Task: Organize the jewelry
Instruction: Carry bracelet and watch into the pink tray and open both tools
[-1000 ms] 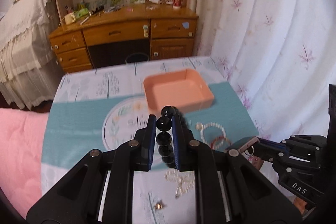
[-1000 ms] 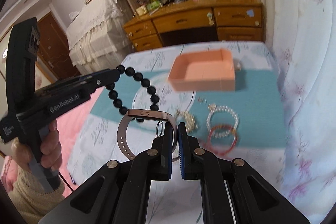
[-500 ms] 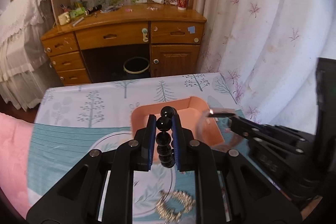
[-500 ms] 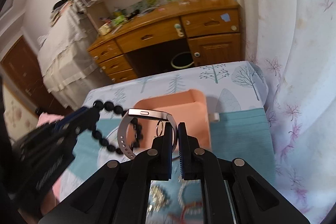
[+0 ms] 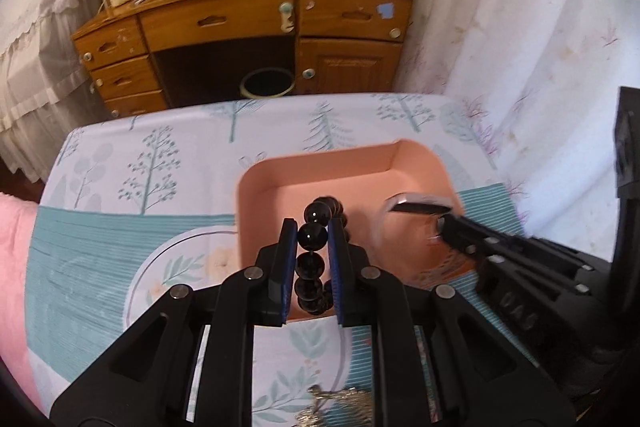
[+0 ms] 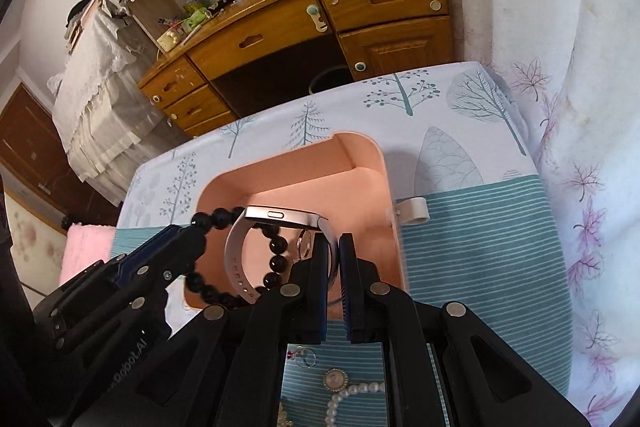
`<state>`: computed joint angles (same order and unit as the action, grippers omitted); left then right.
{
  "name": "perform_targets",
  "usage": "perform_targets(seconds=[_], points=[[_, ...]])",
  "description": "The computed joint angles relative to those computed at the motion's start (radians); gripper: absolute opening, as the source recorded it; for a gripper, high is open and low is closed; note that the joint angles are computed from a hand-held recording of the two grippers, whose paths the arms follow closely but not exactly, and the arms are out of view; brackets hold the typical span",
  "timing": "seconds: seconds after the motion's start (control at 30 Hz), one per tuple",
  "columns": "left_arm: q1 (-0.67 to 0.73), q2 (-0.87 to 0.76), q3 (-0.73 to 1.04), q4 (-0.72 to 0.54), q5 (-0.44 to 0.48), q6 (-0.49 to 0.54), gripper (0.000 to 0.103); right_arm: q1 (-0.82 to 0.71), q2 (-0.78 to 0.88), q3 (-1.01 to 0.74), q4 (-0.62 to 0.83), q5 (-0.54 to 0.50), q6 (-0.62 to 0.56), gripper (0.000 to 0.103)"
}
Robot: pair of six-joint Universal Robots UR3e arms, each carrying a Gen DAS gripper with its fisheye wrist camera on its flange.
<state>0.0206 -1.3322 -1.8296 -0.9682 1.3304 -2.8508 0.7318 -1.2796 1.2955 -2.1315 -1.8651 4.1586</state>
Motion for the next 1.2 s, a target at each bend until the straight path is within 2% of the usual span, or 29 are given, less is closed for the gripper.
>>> perform_targets(seconds=[0.13, 0.3, 0.4, 0.57, 0.83, 0.87, 0.93, 1.0, 1.03, 1.2], points=[[0.045, 0.024, -0.016, -0.032, -0.021, 0.037, 0.013, -0.013, -0.003, 0.034, -0.032, 0.022, 0.008, 0.006], [0.083, 0.066, -0.032, -0.071, -0.038, 0.070, 0.014, -0.018, 0.008, 0.015, -0.001, 0.038, 0.018, 0.006], [0.094, 0.097, -0.038, -0.101, -0.042, 0.083, 0.020, -0.017, 0.024, -0.008, 0.026, 0.037, 0.024, 0.009], [0.131, 0.166, -0.073, -0.124, -0.066, 0.115, 0.041, -0.005, 0.040, -0.041, 0.052, 0.025, 0.021, 0.012], [0.176, 0.246, -0.097, -0.194, -0.073, 0.171, 0.043, 0.021, 0.070, -0.130, 0.109, 0.005, 0.017, 0.016], [0.184, 0.254, -0.099, -0.203, -0.076, 0.176, 0.044, 0.024, 0.070, -0.134, 0.112, 0.002, 0.019, 0.019], [0.202, 0.272, -0.103, -0.225, -0.083, 0.189, 0.049, 0.034, 0.081, -0.163, 0.130, -0.006, 0.019, 0.039], [0.218, 0.289, -0.107, -0.244, -0.093, 0.199, 0.054, 0.052, 0.086, -0.180, 0.130, -0.030, 0.023, 0.054], [0.235, 0.304, -0.111, -0.262, -0.105, 0.212, 0.055, 0.060, 0.087, -0.187, 0.130, -0.040, 0.025, 0.056], [0.289, 0.348, -0.101, -0.352, -0.138, 0.257, 0.055, 0.089, 0.098, -0.243, 0.169, -0.048, 0.015, 0.056]])
